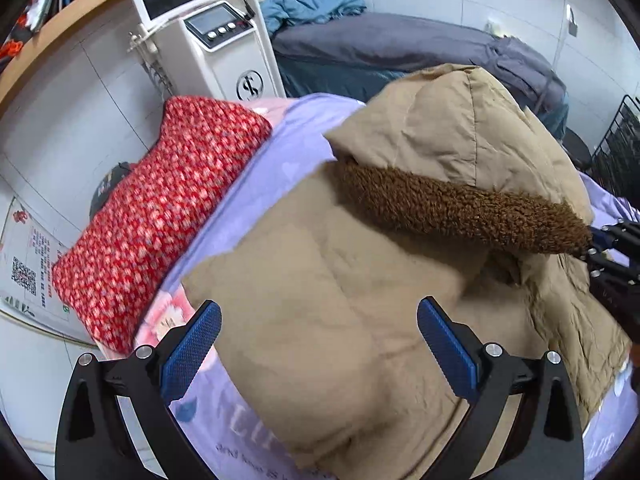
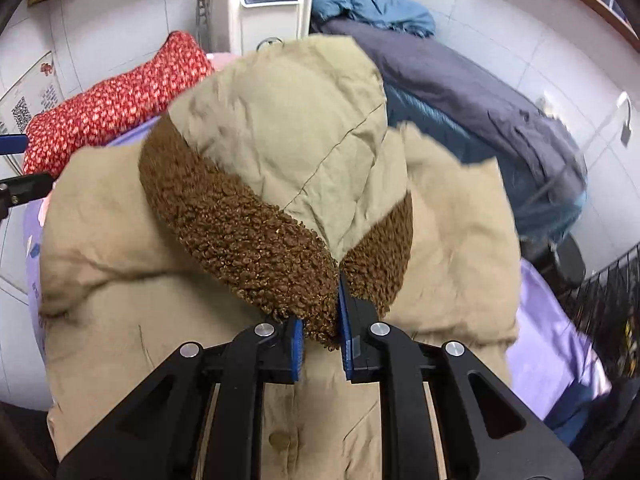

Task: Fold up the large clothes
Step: 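Grasp the brown fleece hood rim with the right gripper and lift it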

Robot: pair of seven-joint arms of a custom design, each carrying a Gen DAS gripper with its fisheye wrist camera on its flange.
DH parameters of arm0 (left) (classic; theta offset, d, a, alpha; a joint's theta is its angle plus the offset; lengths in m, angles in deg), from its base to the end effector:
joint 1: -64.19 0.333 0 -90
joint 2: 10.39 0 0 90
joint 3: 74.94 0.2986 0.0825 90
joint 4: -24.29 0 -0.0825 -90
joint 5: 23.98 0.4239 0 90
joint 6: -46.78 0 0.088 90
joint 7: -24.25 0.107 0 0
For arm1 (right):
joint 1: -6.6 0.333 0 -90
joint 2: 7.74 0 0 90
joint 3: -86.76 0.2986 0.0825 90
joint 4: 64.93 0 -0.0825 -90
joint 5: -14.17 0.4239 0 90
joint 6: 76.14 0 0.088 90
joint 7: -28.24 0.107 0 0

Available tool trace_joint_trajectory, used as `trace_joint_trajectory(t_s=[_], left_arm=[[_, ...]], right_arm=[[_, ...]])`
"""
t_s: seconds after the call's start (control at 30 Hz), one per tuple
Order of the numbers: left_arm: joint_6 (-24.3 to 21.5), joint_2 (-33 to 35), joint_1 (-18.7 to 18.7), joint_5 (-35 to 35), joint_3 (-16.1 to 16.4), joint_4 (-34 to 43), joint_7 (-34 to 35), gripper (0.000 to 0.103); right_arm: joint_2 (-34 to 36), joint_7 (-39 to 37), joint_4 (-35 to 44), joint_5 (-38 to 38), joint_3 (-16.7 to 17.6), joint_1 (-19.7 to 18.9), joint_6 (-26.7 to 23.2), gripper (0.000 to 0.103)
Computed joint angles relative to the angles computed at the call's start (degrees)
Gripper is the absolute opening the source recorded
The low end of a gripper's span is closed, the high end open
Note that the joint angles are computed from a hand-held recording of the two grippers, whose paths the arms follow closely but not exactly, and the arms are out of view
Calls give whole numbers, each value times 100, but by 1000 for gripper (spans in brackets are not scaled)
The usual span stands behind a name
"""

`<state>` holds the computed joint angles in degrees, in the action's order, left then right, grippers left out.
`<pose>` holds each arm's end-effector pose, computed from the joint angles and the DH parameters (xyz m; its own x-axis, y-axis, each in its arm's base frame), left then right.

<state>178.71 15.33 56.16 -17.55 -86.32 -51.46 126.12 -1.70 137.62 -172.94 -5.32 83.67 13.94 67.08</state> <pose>0.7315 -0.2226 0.5203 -0.4925 -0.8606 -0.1296 -0.7182 0.4861 -0.4980 0.6609 0.0523 0.4731 -0.0822 -0.9860 0.1451 -0.8530 -0.0057 -0.5218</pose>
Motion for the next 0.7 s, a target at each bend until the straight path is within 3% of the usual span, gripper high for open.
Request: trace_joint_trajectory(t_s=[0.07, 0.13, 0.2, 0.27, 0.37, 0.5, 0.7], left_arm=[[-46, -100, 17, -61, -40, -133, 42, 96], [-52, -180, 22, -110, -65, -242, 86, 96], [-29, -230, 13, -124, -76, -303, 131, 96], [16, -238, -5, -102, -62, -318, 130, 96], [-66, -129, -31, -72, -32, -156, 78, 96], [-107, -11, -37, -22, -2, 17, 22, 96], [-148, 0, -4, -19, 0, -15, 9, 96]], right_arm=[[68, 0, -45, -139, -9, 23, -29, 17], [77, -39, -59, -107, -16, 23, 12, 26], [19, -45, -60, -172, -1, 71, -115, 52], [-218, -20, -270, -210, 20, 66, 64, 69], [-398, -85, -425, -97, 105, 41, 79, 71], [-489, -239, -356, 874, 128, -84, 133, 72], [390, 123, 974, 1755, 30, -248, 252, 76]])
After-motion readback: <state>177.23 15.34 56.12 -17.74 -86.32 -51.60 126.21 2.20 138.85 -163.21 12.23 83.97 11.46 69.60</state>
